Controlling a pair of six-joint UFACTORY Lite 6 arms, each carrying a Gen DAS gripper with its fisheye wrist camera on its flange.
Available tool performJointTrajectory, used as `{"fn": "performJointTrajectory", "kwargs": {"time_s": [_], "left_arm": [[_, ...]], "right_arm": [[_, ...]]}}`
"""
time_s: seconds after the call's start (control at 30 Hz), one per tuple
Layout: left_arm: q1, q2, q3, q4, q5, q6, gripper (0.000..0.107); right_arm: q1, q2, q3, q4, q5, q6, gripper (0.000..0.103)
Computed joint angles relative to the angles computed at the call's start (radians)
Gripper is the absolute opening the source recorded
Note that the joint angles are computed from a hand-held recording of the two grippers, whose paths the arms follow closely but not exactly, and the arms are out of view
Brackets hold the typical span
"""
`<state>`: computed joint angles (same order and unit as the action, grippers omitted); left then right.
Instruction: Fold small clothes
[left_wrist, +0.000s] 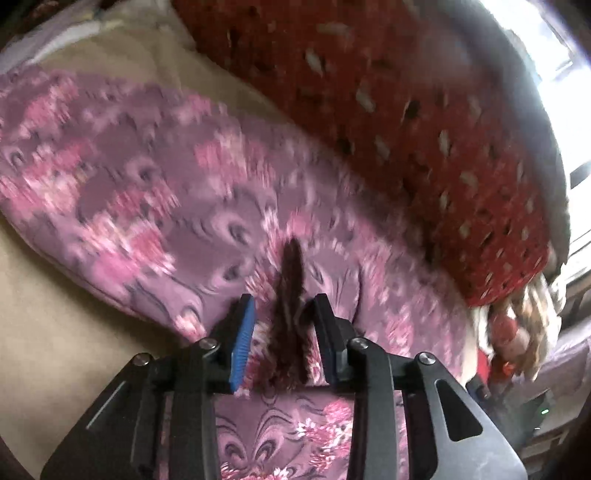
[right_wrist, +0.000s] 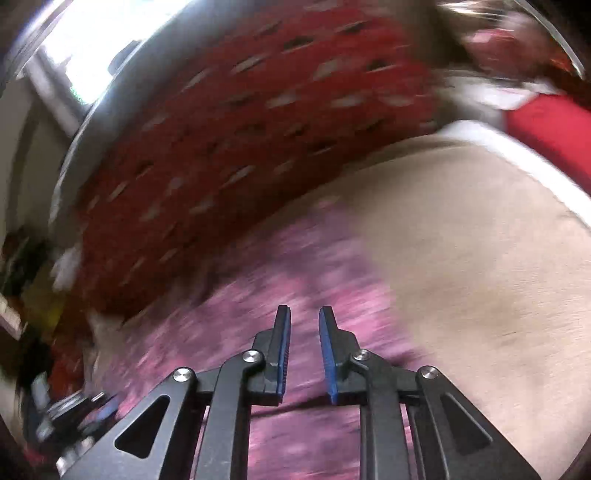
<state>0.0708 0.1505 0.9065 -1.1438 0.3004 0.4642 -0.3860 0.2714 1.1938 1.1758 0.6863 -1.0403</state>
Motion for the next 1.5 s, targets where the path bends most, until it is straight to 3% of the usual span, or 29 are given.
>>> {"fn": "performJointTrajectory", "kwargs": {"time_s": [0.1, 0.23, 0.27, 0.33, 0.43, 0.5, 0.6, 0.73, 0.83, 0.97, 1.0, 1.03, 1.07, 1.1, 1.33, 1.5], "left_arm": [[0.018, -0.023, -0.021, -0.078, 0.018, 0.062, 0.029], [0.151, -0.17, -0.112, -0.099, 0.096, 0.092, 0.03], [0.182, -0.2, -0.128, -0.087, 0.11, 0.083, 0.032], [0.295, -0.287, -0.182, -0.049, 0.152, 0.071, 0.051], [0.514, -0.314, -0.199, -0.015, 0.248, 0.108, 0.056], [0.648, -0.248, -0.141, 0.093, 0.299, 0.081, 0.056], [0.842, -0.099, 0.0, 0.239, 0.34, 0.018, 0.056], [1.029, 0.14, 0.22, 0.24, 0.448, -0.011, 0.056], [1.045, 0.293, 0.369, 0.243, 0.5, -0.05, 0.056], [1.011, 0.371, 0.477, 0.246, 0.507, -0.096, 0.058], [0.996, 0.379, 0.496, 0.245, 0.501, -0.101, 0.056], [0.981, 0.38, 0.506, 0.243, 0.495, -0.104, 0.026], [0.961, 0.385, 0.519, 0.258, 0.492, -0.107, 0.008], [0.945, 0.387, 0.539, 0.287, 0.502, -0.118, 0.004], [0.874, 0.22, 0.456, 0.358, 0.442, -0.137, 0.004], [0.777, 0.064, 0.376, 0.389, 0.439, -0.166, 0.004]], "right_arm": [[0.173, -0.023, -0.03, -0.039, 0.014, 0.018, 0.019], [0.406, 0.016, -0.011, 0.004, -0.01, 0.032, 0.019], [0.455, 0.041, 0.005, 0.028, -0.015, 0.036, 0.018], [0.534, 0.099, 0.045, 0.068, -0.023, 0.051, 0.019], [0.641, 0.217, 0.124, 0.078, -0.075, 0.053, 0.019], [0.667, 0.184, 0.011, 0.194, -0.147, -0.115, 0.02], [0.671, 0.118, -0.105, 0.434, -0.173, -0.394, 0.02], [0.688, 0.121, -0.104, 0.464, -0.185, -0.414, 0.02], [0.694, 0.13, -0.096, 0.485, -0.185, -0.428, 0.02], [0.666, 0.107, -0.136, 0.494, -0.163, -0.461, 0.02], [0.67, 0.111, -0.13, 0.496, -0.165, -0.458, 0.02], [0.674, 0.113, -0.127, 0.499, -0.167, -0.457, 0.02], [0.671, 0.113, -0.131, 0.504, -0.163, -0.464, 0.02], [0.66, 0.108, -0.139, 0.5, -0.153, -0.467, 0.02], [0.641, 0.114, -0.137, 0.486, -0.121, -0.449, 0.02], [0.623, 0.122, -0.061, 0.245, -0.097, -0.188, 0.019]]}}
